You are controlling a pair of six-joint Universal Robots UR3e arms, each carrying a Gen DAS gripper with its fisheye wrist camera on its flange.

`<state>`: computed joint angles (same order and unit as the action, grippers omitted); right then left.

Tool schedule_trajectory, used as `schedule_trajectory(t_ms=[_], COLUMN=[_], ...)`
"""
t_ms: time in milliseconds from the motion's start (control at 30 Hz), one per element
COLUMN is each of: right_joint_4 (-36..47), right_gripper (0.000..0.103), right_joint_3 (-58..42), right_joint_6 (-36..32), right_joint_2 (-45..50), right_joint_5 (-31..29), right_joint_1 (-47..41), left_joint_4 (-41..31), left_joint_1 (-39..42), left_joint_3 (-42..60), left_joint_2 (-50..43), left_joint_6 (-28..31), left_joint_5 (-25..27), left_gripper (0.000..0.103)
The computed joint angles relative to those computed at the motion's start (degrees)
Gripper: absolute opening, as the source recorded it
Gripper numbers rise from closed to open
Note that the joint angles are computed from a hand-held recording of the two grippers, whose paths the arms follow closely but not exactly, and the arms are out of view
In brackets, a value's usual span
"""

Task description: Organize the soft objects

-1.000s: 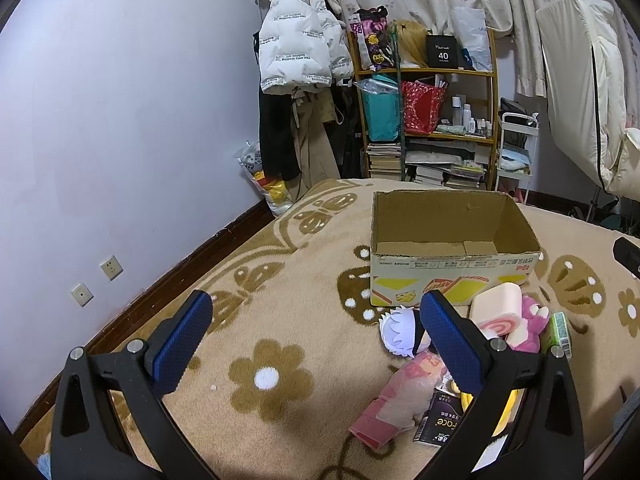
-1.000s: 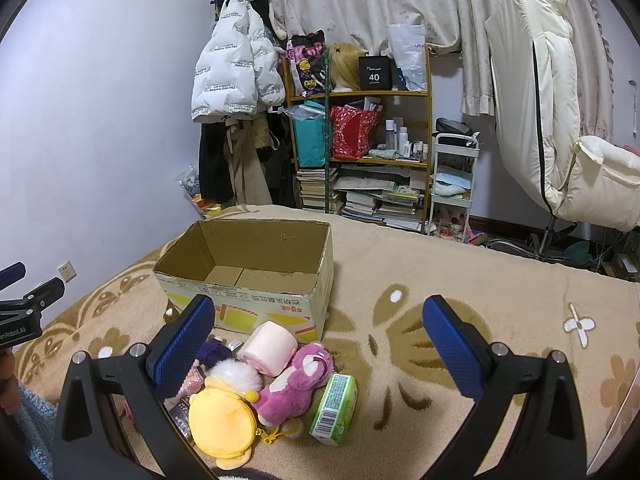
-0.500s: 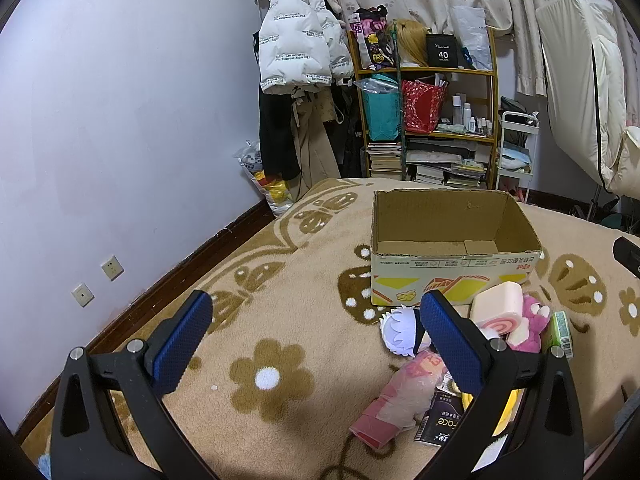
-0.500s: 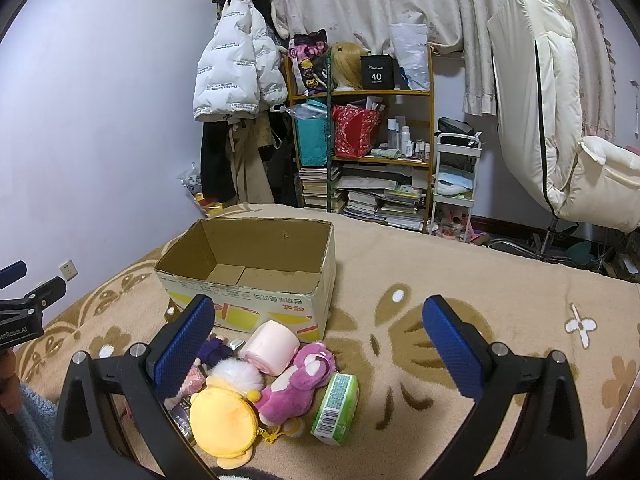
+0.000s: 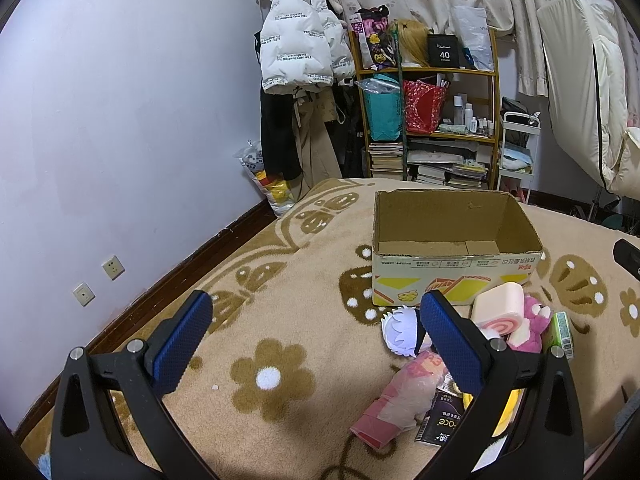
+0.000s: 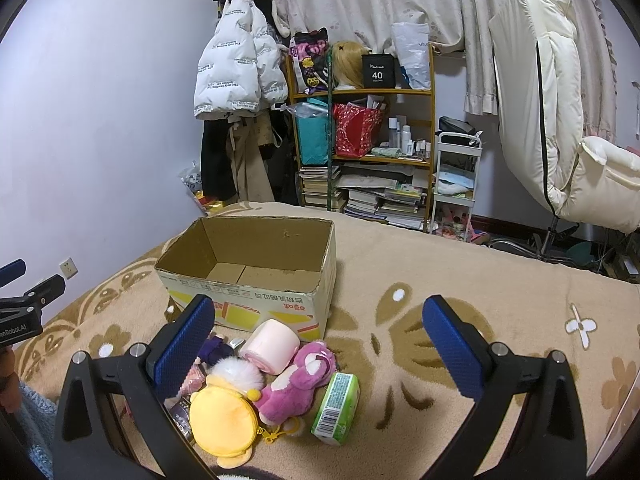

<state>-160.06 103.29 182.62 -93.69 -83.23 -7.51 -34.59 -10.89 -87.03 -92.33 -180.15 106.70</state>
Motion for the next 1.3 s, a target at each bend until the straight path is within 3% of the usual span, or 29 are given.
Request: schedule_trajectory(t_ms=[467,700,933,1300], right_joint_4=[0.33,1.32,9.79,16.22], right_gripper=[0.103,0.103,0.103,0.103], right_joint_3=[-0.07,-0.63,-6.38,-11.23], right_joint_6=[-0.23,0.45,1.10,3.07], right_joint_2=[0.36,1.51,5.40,11.72], right_joint_5=[0.10,-0.69,-1.10,2.55], right_joint_1=[-0.06,1.60,1.75,-0.20], left_joint_4=[-0.73,-7.52,-15.88,-25.84], left_joint_1=[0.10,1.18,0.55,0.72], left_joint_3=[0.41,4.59,13.98,25.89], left_joint_2=[-0.42,-2.51,-9.39,-19.19], left_joint_6=[0.27,-0.23,0.10,1.10], left_joint_5=[0.44,-0.08,-1.06,-3.97], left_gripper=[0.102,0.102,0.102,0.102])
